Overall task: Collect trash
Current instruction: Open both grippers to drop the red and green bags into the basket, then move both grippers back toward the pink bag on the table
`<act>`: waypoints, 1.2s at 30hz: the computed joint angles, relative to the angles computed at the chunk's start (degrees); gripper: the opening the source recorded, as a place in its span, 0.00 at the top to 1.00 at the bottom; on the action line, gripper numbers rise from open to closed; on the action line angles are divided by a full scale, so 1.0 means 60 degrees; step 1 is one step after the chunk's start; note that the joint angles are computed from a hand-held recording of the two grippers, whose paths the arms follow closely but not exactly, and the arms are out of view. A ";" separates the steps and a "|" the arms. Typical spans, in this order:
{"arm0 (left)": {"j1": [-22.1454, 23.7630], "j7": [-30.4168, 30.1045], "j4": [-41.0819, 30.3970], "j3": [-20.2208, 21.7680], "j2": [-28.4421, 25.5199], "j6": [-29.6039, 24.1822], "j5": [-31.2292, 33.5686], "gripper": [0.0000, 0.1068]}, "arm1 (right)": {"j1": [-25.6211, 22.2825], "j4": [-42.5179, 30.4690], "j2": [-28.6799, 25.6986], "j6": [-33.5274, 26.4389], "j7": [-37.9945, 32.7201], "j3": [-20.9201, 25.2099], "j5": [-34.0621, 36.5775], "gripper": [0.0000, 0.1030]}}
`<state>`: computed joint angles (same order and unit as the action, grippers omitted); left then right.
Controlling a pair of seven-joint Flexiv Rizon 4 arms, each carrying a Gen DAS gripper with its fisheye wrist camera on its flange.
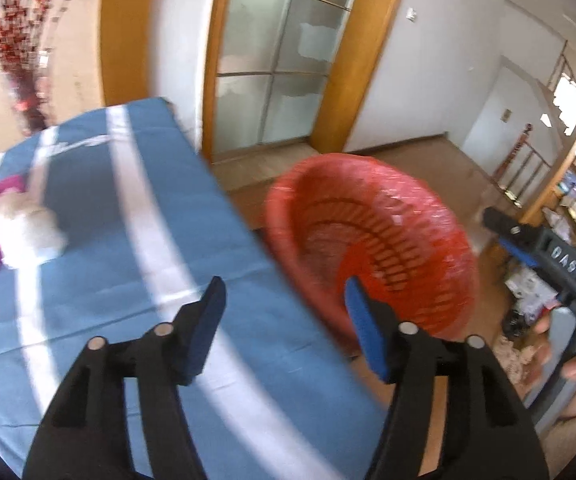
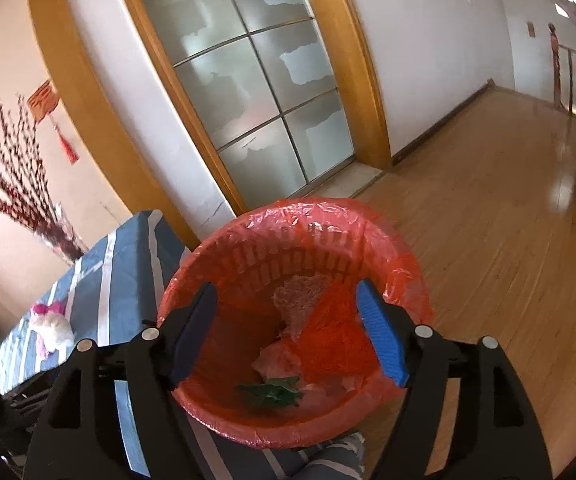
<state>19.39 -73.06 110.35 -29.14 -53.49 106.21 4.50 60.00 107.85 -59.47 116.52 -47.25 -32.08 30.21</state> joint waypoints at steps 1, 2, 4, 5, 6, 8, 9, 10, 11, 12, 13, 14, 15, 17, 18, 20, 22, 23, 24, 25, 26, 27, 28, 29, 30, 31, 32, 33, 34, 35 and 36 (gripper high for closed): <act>0.0048 -0.0064 0.0163 0.0183 0.0091 0.0215 -0.0008 0.35 | 0.0089 -0.0013 -0.0041 -0.0039 -0.0055 -0.0092 -0.0016 0.30; 0.0127 -0.0121 0.0265 0.0264 0.0158 0.0309 0.0013 0.33 | 0.0236 -0.0051 -0.0107 -0.0120 -0.0101 -0.0231 -0.0021 0.29; 0.0348 -0.0263 0.0442 0.0422 0.0245 0.0499 0.0081 0.30 | 0.0558 -0.0146 -0.0288 -0.0284 -0.0102 -0.0544 -0.0020 0.25; 0.0509 -0.0336 0.0520 0.0465 0.0265 0.0604 0.0137 0.29 | 0.0730 -0.0232 -0.0399 -0.0382 -0.0078 -0.0712 -0.0046 0.24; 0.0626 -0.0395 0.0562 0.0517 0.0269 0.0686 0.0198 0.27 | 0.0787 -0.0243 -0.0431 -0.0395 -0.0063 -0.0764 -0.0134 0.23; 0.0755 -0.0589 0.0709 0.0805 0.0356 0.0978 0.0254 0.25 | 0.0971 -0.0428 -0.0539 -0.0573 -0.0037 -0.0919 -0.0378 0.23; 0.0803 -0.0681 0.0742 0.0930 0.0396 0.1062 0.0282 0.25 | 0.1014 -0.0524 -0.0574 -0.0631 -0.0017 -0.0945 -0.0521 0.22; 0.0863 -0.0801 0.0813 0.1126 0.0470 0.1171 0.0267 0.24 | 0.1052 -0.0594 -0.0598 -0.0676 0.0018 -0.0965 -0.0633 0.22; 0.0925 -0.0903 0.0838 0.1234 0.0514 0.1206 0.0281 0.24 | 0.1036 -0.0727 -0.0613 -0.0718 0.0032 -0.0922 -0.0808 0.22; 0.1093 -0.1029 0.0897 0.1324 0.0548 0.1280 0.0307 0.24 | 0.0988 -0.0870 -0.0609 -0.0742 0.0031 -0.0835 -0.0999 0.22; 0.1259 -0.1122 0.0937 0.1357 0.0566 0.1312 0.0380 0.23 | 0.0938 -0.0997 -0.0605 -0.0755 0.0028 -0.0742 -0.1159 0.22; 0.1361 -0.1212 0.0960 0.1419 0.0587 0.1346 0.0419 0.23 | 0.0892 -0.1107 -0.0588 -0.0767 0.0008 -0.0639 -0.1313 0.22; 0.1495 -0.1297 0.0990 0.1528 0.0610 0.1397 0.0448 0.23 | 0.0832 -0.1312 -0.0591 -0.0842 -0.0022 -0.0519 -0.1510 0.22; 0.1614 -0.1411 0.0988 0.1710 0.0640 0.1399 0.0486 0.23 | 0.0749 -0.1580 -0.0587 -0.0906 -0.0068 -0.0328 -0.1800 0.22; 0.1693 -0.1452 0.0982 0.1801 0.0651 0.1383 0.0496 0.23 | 0.0686 -0.1732 -0.0578 -0.0960 -0.0101 -0.0219 -0.1956 0.22; 0.1821 -0.1531 0.0965 0.2011 0.0689 0.1374 0.0458 0.23 | 0.0536 -0.2145 -0.0597 -0.1123 -0.0171 0.0038 -0.2347 0.22; 0.1960 -0.1605 0.0920 0.2166 0.0701 0.1391 0.0421 0.23 | 0.0430 -0.2621 -0.0689 -0.1342 -0.0200 0.0220 -0.2729 0.22; 0.2082 -0.1620 0.0883 0.2179 0.0675 0.1389 0.0453 0.23 | 0.0363 -0.2890 -0.0750 -0.1472 -0.0203 0.0317 -0.2943 0.22; 0.2159 -0.1647 0.0851 0.2212 0.0674 0.1380 0.0446 0.23 | 0.0276 -0.3193 -0.0819 -0.1630 -0.0200 0.0430 -0.3190 0.22; 0.2247 -0.1682 0.0812 0.2247 0.0669 0.1378 0.0426 0.22 | 0.0226 -0.3381 -0.0876 -0.1717 -0.0174 0.0500 -0.3373 0.23; 0.2328 -0.1715 0.0765 0.2259 0.0659 0.1356 0.0410 0.22 | 0.0147 -0.3709 -0.0974 -0.1893 -0.0152 0.0593 -0.3629 0.23; 0.2432 -0.1734 0.0700 0.2242 0.0635 0.1317 0.0411 0.21 | 0.0065 -0.4056 -0.1084 -0.2093 -0.0108 0.0669 -0.3895 0.24; 0.2548 -0.1748 0.0620 0.2226 0.0604 0.1267 0.0405 0.21 | -0.0001 -0.4329 -0.1169 -0.2253 -0.0033 0.0722 -0.4122 0.24; 0.2632 -0.1744 0.0530 0.2217 0.0575 0.1205 0.0392 0.21 | -0.0097 -0.4671 -0.1277 -0.2437 0.0047 0.0802 -0.4388 0.24; 0.2695 -0.1733 0.0475 0.2212 0.0557 0.1167 0.0386 0.21 | -0.0187 -0.5006 -0.1397 -0.2603 0.0147 0.0865 -0.4644 0.24; 0.2759 -0.1707 0.0356 0.2215 0.0518 0.1088 0.0354 0.21 | -0.0310 -0.5547 -0.1596 -0.2894 0.0258 0.0936 -0.4976 0.24; 0.2802 -0.1677 0.0244 0.2203 0.0478 0.1008 0.0316 0.21 | -0.0396 -0.5875 -0.1719 -0.3077 0.0364 0.0983 -0.5222 0.24; 0.2865 -0.1636 0.0135 0.2167 0.0435 0.0920 0.0289 0.21 | -0.0564 -0.6375 -0.1885 -0.3371 0.0449 0.1132 -0.5538 0.25; 0.2952 -0.1587 0.0019 0.2104 0.0382 0.0819 0.0265 0.21 | -0.0695 -0.6732 -0.2009 -0.3581 0.0526 0.1252 -0.5794 0.25; 0.3023 -0.1533 -0.0093 0.2045 0.0315 0.0742 0.0235 0.21 | -0.0820 -0.7126 -0.2157 -0.3830 0.0606 0.1358 -0.6050 0.25; 0.3096 -0.1479 -0.0192 0.1981 0.0260 0.0669 0.0202 0.21 | -0.0937 -0.7496 -0.2296 -0.4083 0.0677 0.1464 -0.6294 0.25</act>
